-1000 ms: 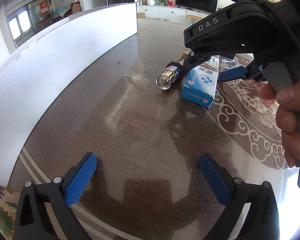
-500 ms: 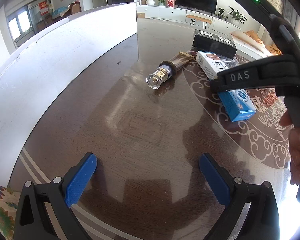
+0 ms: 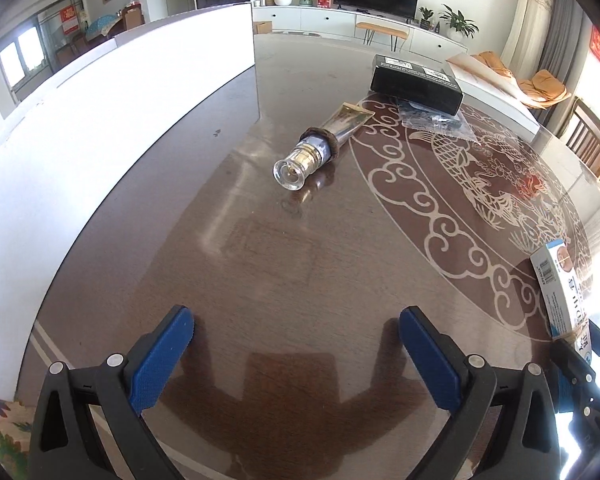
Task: Organize objects
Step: 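Grasp the gold cosmetic tube with the left tool while the right tool holds the blue box, then lift the gold tube and blue box with both tools toward the white box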
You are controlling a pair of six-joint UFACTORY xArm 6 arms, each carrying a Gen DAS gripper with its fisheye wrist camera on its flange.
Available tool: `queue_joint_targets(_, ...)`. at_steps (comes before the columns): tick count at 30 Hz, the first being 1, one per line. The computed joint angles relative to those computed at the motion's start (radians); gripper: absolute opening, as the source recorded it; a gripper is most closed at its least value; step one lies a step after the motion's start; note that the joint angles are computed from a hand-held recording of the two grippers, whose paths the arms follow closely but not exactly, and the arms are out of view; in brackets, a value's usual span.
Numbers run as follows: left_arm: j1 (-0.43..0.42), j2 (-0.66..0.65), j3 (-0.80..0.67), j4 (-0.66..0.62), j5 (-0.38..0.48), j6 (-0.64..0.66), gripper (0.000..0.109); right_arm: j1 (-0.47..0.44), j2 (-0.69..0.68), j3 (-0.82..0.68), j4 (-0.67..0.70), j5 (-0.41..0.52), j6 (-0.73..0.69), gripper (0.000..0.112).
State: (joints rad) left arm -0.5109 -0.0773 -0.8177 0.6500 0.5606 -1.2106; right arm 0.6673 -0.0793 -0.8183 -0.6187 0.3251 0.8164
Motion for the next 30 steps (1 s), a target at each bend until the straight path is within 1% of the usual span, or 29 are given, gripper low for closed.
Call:
queue_joint_targets(2,0.032,0.046,-0.057,-0.037,0.016,0.088,0.103,-0.009,-0.023,0.031,-0.053,-0.023,0.060,0.045)
queue_joint_targets(3,0.048,0.065,-0.078,-0.051,0.004,0.116,0.103,-0.014,-0.010,0.021,-0.051,-0.029,0.062,0.045)
queue_joint_targets(5,0.093,0.113,-0.128,-0.140,-0.036,0.231,0.103,-0.024,0.005,0.013,-0.040,-0.042,0.056,0.046)
queue_joint_targets(8,0.125,0.193,-0.220,-0.238,-0.058,0.371,0.103,-0.019,0.006,0.009,-0.059,-0.028,0.072,0.047)
queue_joint_targets(9,0.129,0.214,-0.245,-0.261,-0.064,0.410,0.095,-0.016,0.004,0.009,-0.067,-0.022,0.079,0.047)
queue_joint_targets(10,0.130,0.230,-0.264,-0.274,-0.074,0.437,0.076,-0.015,0.002,0.011,-0.068,-0.024,0.080,0.047)
queue_joint_targets(11,0.125,0.242,-0.287,-0.245,-0.065,0.438,0.065,-0.017,0.003,0.012,-0.063,-0.028,0.077,0.047)
queue_joint_targets(12,0.118,0.254,-0.308,-0.216,-0.051,0.442,0.033,-0.018,0.004,0.013,-0.062,-0.031,0.077,0.047)
queue_joint_targets(13,0.110,0.262,-0.320,-0.204,-0.039,0.453,0.028,-0.018,0.003,0.013,-0.065,-0.031,0.079,0.047)
queue_joint_targets(14,0.101,0.255,-0.313,-0.179,-0.037,0.436,0.028,-0.017,0.004,0.012,-0.067,-0.029,0.081,0.047)
queue_joint_targets(16,0.084,0.217,-0.261,-0.137,-0.058,0.376,0.028,-0.017,0.005,0.012,-0.069,-0.030,0.083,0.047)
queue_joint_targets(18,0.055,0.148,-0.181,-0.139,-0.069,0.316,0.028,-0.017,0.005,0.012,-0.069,-0.030,0.083,0.047)
queue_joint_targets(21,-0.013,0.032,-0.054,-0.163,-0.084,0.232,0.028,-0.017,0.006,0.011,-0.068,-0.030,0.082,0.047)
queue_joint_targets(22,-0.037,0.004,-0.018,-0.133,-0.086,0.178,0.028,-0.017,0.005,0.011,-0.068,-0.030,0.081,0.047)
queue_joint_targets(25,-0.104,-0.038,0.020,0.003,-0.038,0.013,0.030,-0.018,0.005,0.011,-0.070,-0.029,0.085,0.047)
queue_joint_targets(26,-0.119,-0.036,0.013,0.022,-0.011,-0.004,0.033,-0.019,0.006,0.011,-0.068,-0.031,0.083,0.047)
queue_joint_targets(27,-0.126,-0.030,0.003,0.025,0.014,0.001,0.046,-0.021,0.006,0.012,-0.068,-0.034,0.084,0.047)
queue_joint_targets(28,-0.132,-0.024,-0.006,0.033,0.035,-0.003,0.066,-0.022,0.006,0.012,-0.066,-0.036,0.084,0.048)
queue_joint_targets(30,-0.137,-0.017,-0.011,0.033,0.058,-0.008,0.086,-0.021,0.008,0.009,-0.073,-0.026,0.094,0.063)
